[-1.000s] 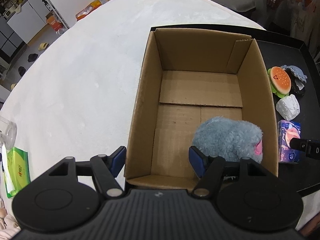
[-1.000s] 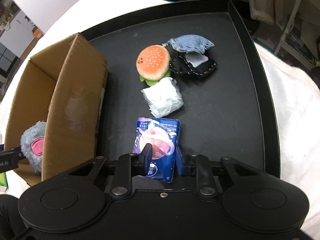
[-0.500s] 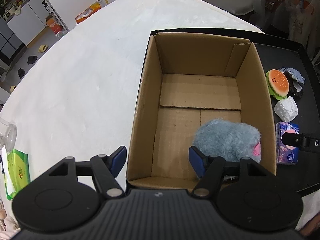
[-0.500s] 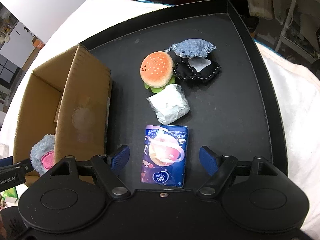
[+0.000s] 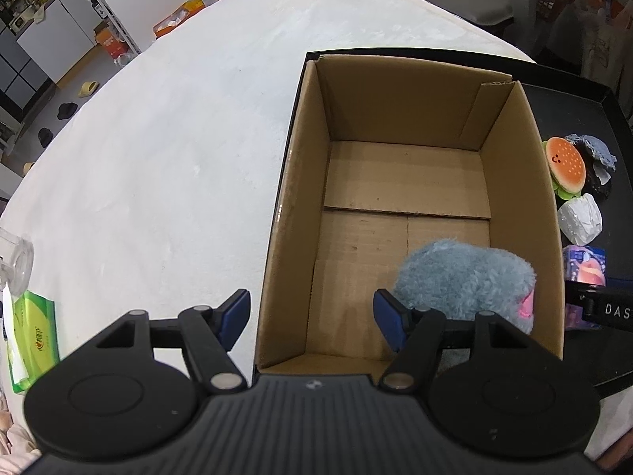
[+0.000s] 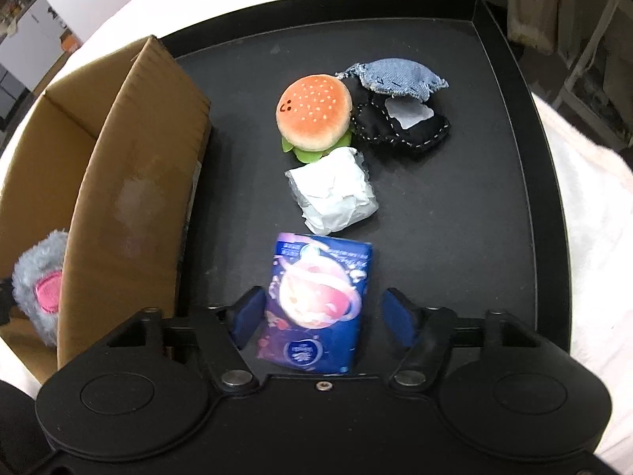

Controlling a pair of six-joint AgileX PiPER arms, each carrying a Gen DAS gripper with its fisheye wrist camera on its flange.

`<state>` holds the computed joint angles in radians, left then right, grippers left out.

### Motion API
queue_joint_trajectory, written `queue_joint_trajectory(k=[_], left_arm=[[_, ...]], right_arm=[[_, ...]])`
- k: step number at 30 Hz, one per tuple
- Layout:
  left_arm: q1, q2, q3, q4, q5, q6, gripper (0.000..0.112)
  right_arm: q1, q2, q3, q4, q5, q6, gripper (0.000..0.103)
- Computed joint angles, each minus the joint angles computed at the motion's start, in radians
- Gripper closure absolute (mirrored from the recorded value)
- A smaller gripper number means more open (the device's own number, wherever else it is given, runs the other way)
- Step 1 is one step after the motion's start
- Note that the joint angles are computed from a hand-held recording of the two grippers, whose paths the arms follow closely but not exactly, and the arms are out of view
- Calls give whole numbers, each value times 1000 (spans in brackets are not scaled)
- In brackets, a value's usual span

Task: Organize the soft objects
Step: 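Lift the tissue pack with the right gripper and carry it over the box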

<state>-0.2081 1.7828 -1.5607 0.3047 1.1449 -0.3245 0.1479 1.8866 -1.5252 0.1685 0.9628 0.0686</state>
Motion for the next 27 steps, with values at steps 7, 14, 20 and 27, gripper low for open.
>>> queue_joint_trajectory(k=[7, 14, 20, 27], left_arm=[[-4, -14, 4, -12, 0, 6, 45], [16, -37, 19, -37, -9, 20, 45], [39, -52, 30, -60, -22, 41, 45], [78, -75, 50, -105, -46, 79, 45]], right_arm=[[16, -43, 56, -44, -29, -11, 53], [4, -85, 58, -40, -15, 13, 53], [18, -113, 38, -61, 10, 41, 53], [17, -121, -13, -74, 44, 57, 53]])
